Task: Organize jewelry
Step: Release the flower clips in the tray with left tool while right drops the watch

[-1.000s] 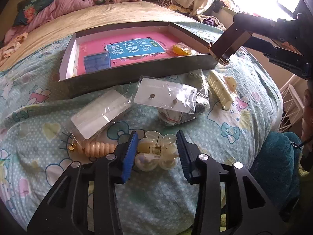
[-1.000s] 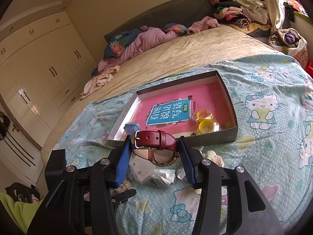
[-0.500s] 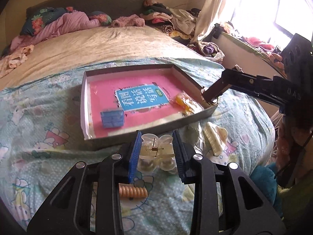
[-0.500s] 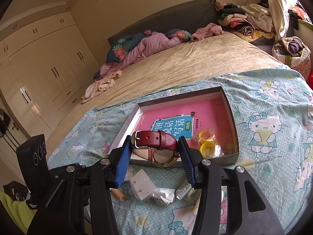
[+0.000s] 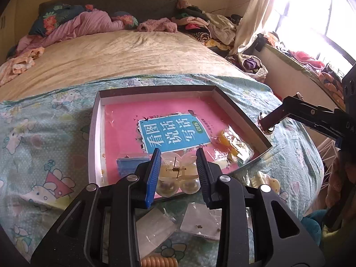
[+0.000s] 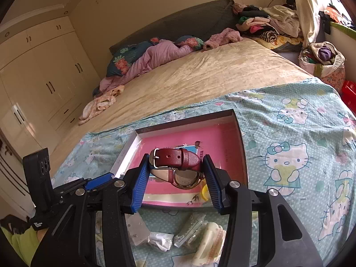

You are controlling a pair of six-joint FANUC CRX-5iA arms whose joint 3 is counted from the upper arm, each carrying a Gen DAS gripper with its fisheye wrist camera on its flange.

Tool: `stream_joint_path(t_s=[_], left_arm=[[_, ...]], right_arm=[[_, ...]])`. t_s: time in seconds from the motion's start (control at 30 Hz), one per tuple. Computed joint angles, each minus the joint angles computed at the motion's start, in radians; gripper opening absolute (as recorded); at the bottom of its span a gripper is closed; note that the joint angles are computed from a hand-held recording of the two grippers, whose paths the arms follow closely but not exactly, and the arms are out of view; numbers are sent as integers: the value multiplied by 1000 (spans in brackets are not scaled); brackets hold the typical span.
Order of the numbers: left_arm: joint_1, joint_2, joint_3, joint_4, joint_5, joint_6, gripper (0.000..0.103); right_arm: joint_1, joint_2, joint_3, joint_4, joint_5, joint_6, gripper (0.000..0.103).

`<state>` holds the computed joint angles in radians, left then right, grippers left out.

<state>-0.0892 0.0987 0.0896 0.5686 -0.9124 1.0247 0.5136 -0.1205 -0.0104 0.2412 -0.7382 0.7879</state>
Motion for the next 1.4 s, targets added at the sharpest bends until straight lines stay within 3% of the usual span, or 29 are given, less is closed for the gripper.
stream_joint_path(t_s=[0.6,1.03,1.23,1.4], left_arm=[[-48,96,74,-71,-5,63,24],[-61,121,95,-92,-1,81,25],[-63,124,99,-95,0,85,25],[-62,125,100,-93,-3,86,25]], right_arm=[[-61,63,-8,-9,-6,-27,46],[-64,111,-12,58,-20,-64,47],[-73,116,-9,30,-18,-61,50],[-73,89,-32,19,15,-74,67]])
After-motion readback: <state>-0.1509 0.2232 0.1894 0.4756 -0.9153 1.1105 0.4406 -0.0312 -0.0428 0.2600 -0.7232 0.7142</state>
